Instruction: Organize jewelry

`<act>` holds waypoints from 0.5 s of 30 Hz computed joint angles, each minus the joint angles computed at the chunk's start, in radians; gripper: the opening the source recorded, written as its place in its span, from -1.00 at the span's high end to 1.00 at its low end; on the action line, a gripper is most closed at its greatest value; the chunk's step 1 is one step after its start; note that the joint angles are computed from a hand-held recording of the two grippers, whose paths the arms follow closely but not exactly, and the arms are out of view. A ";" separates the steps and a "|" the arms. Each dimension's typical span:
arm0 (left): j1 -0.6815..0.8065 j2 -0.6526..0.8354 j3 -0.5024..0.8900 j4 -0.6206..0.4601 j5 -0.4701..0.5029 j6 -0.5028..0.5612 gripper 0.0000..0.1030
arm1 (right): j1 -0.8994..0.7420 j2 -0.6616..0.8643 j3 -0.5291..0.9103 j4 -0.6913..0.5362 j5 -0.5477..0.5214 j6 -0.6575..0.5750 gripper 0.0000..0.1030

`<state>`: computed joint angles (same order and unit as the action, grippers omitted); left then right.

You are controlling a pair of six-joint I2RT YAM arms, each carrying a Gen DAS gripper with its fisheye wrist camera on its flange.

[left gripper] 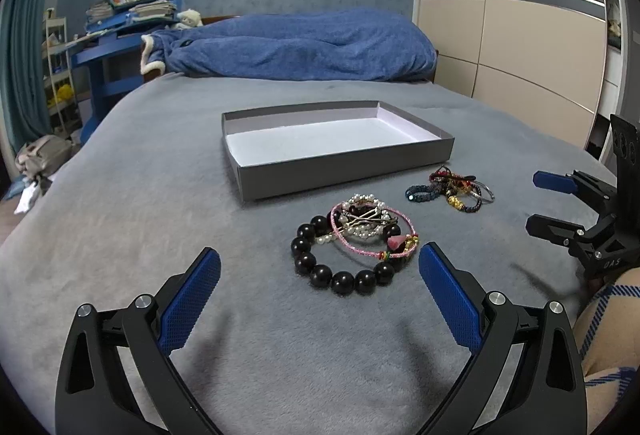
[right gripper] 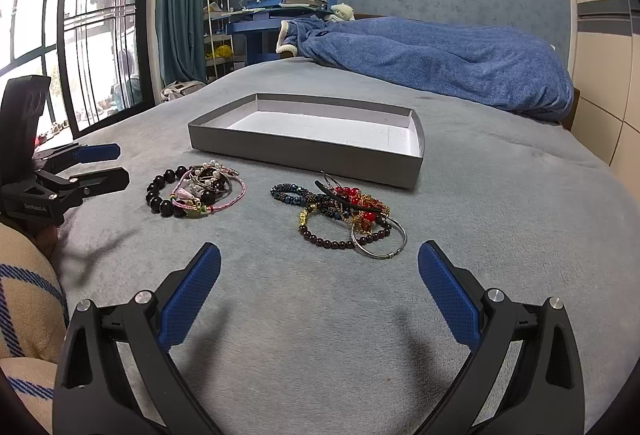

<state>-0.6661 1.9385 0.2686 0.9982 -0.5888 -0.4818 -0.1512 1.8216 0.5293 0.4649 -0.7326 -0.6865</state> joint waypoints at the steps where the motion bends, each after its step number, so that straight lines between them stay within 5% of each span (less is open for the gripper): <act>1: 0.000 0.001 0.000 0.002 0.000 0.000 -0.92 | 0.000 0.000 0.000 0.001 0.000 0.000 -0.89; 15: -0.002 0.033 0.007 0.020 0.001 -0.001 -0.92 | 0.001 0.000 0.001 -0.002 0.000 0.001 -0.89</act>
<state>-0.6681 1.9710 0.2761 1.0178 -0.5873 -0.4830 -0.1506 1.8215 0.5301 0.4624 -0.7327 -0.6857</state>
